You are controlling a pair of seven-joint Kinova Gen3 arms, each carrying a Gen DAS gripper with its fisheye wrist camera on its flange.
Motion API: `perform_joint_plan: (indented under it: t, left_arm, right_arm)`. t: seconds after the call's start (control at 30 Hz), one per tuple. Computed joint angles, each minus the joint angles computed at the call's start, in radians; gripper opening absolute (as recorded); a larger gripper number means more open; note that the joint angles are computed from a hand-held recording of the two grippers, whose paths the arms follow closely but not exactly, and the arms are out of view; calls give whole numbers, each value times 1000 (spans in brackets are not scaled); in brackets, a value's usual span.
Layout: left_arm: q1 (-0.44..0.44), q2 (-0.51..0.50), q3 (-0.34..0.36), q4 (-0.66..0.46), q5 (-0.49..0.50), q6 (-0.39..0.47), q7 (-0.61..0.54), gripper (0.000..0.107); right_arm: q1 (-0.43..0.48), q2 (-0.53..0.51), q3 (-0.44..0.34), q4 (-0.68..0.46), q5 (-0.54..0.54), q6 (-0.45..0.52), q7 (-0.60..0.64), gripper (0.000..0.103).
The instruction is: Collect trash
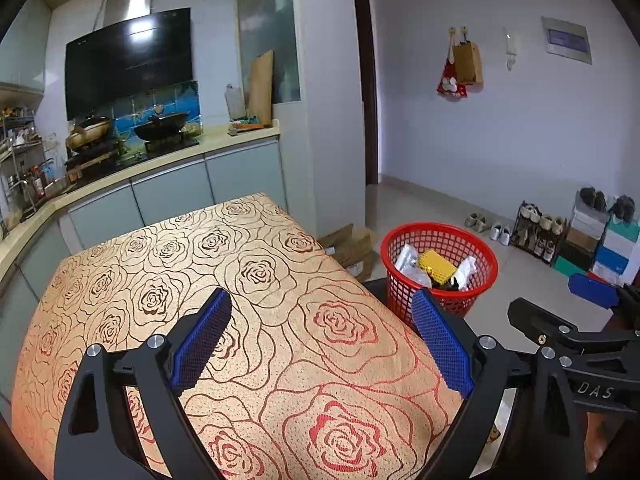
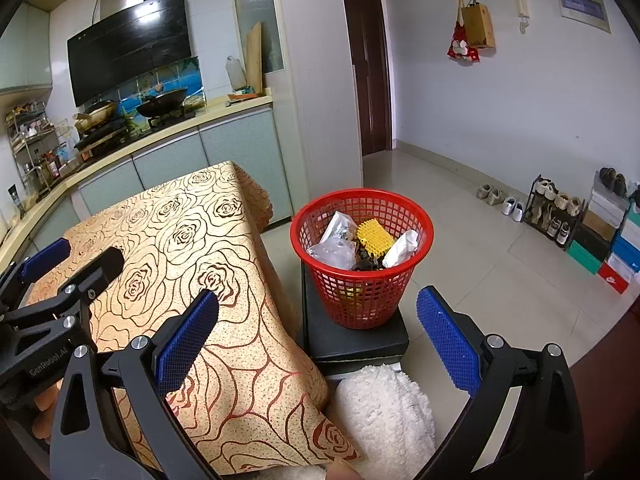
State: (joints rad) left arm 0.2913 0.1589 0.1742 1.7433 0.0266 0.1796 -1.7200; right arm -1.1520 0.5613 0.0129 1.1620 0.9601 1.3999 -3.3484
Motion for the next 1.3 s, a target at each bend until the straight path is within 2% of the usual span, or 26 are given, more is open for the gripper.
perform_joint_plan:
  t: [0.03,0.2,0.33,1.3]
  left_arm:
    - [19,2,-20,-6,-19,8,18,88]
    - [21,13,-27,-30,-25,48,38,88]
    - [-7,20,-9,-47,1,78,26,88]
    - [0,25,-18,-66,-2,99,39,88]
  right_arm:
    - [-1,2,0,-1,-1,0,-2,96]
    - [-2,3,-1,3,-1,-4,-7,96]
    - [-1,3,0,4,-1,-6,-11,96]
    - [-4,1,3,1,4,-6,-14,96]
